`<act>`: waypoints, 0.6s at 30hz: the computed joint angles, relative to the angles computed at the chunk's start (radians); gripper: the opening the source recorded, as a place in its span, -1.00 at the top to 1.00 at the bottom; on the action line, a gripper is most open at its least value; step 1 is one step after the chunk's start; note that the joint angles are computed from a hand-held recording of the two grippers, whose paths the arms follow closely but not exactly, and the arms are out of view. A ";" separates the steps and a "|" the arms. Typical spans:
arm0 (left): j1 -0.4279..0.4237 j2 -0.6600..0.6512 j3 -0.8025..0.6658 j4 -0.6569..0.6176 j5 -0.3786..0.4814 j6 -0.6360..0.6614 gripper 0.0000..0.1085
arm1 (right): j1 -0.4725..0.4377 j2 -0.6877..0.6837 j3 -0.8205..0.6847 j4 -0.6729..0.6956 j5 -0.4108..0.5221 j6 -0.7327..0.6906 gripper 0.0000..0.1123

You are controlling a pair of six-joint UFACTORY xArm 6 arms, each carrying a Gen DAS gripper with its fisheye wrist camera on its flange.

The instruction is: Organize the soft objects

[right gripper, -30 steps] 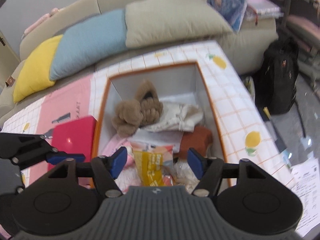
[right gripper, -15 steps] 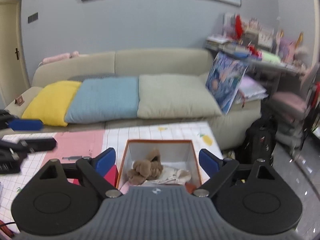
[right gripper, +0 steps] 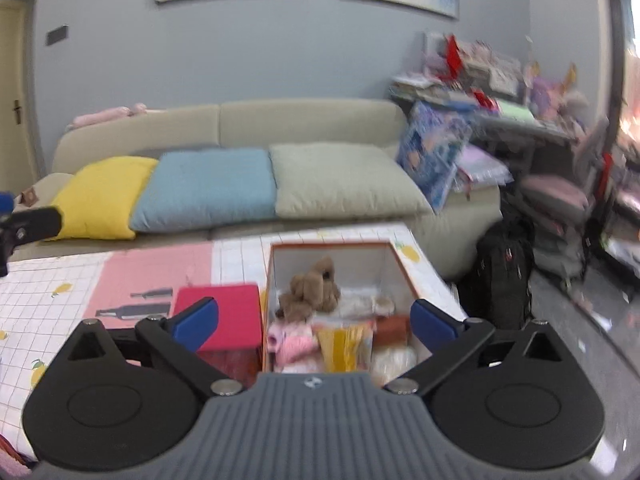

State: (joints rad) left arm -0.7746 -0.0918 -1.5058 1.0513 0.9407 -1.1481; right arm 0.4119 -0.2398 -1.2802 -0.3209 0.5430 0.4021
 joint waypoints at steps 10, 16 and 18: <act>-0.038 -0.008 0.046 -0.224 0.194 -0.030 -0.69 | 0.082 -0.070 0.108 -0.015 0.068 0.102 -0.78; -0.031 -0.017 0.068 -0.289 0.202 -0.011 -0.69 | 0.085 -0.034 0.077 0.052 0.174 0.071 -0.78; -0.035 -0.019 0.070 -0.296 0.206 -0.006 -0.69 | 0.084 -0.032 0.077 0.057 0.186 0.079 -0.78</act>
